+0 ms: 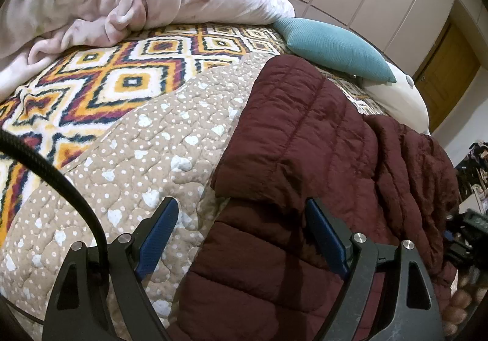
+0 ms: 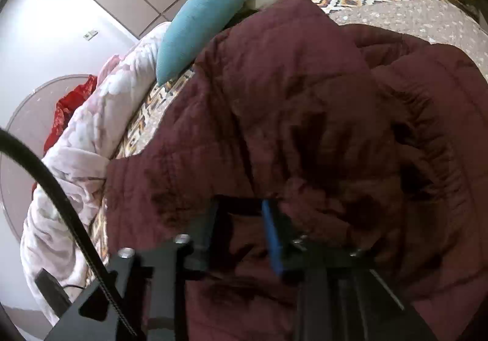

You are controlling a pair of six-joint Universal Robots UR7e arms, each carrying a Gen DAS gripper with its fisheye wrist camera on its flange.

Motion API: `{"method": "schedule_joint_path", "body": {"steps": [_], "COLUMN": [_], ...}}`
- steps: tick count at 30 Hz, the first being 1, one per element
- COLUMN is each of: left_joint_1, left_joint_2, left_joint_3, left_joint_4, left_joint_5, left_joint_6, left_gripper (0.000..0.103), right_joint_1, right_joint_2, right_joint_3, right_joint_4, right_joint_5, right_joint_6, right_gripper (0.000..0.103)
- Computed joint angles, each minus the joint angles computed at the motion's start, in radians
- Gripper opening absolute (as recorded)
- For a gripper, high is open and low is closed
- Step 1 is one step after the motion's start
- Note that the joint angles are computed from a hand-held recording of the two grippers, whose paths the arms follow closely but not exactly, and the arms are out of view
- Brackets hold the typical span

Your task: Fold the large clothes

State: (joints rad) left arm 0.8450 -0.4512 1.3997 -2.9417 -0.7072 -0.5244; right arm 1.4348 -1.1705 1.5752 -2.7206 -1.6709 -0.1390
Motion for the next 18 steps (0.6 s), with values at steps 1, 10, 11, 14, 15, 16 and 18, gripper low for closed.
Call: {"method": "schedule_joint_path", "body": {"steps": [1,10,11,14,15,16,18], "left_joint_1": [0.0,-0.006,-0.01,-0.024,-0.028,-0.032,-0.042], "left_joint_2": [0.0,0.004,0.008,0.022,0.027,0.03,0.026], "left_joint_3": [0.0,-0.003,-0.006,-0.012,-0.015,-0.016,-0.014], "left_joint_4": [0.002,0.008,0.009,0.003,0.007,0.01,0.04], "left_joint_5": [0.0,0.035,0.051,0.102,0.119,0.135,0.17], "left_joint_6": [-0.001,0.014,0.02,0.047,0.051,0.054,0.042], "left_gripper": [0.085,0.085,0.085,0.085,0.085,0.085,0.085], "right_joint_1": [0.002,0.007,-0.004,-0.015,-0.011,-0.003,0.012], "right_joint_2": [-0.018,-0.124,-0.119,-0.14,-0.165,-0.206,-0.278], "right_joint_3": [0.018,0.163,0.156,0.152,0.165,0.187,0.234], "right_joint_4": [-0.019,-0.071,-0.04,0.018,0.026,0.035,0.036], "right_joint_5": [0.02,0.055,0.052,0.052,0.05,0.049,0.021], "right_joint_6": [0.011,-0.03,-0.012,0.018,0.014,-0.013,-0.082], "right_gripper": [0.027,0.047,0.047,0.043,0.043,0.044,0.045]}}
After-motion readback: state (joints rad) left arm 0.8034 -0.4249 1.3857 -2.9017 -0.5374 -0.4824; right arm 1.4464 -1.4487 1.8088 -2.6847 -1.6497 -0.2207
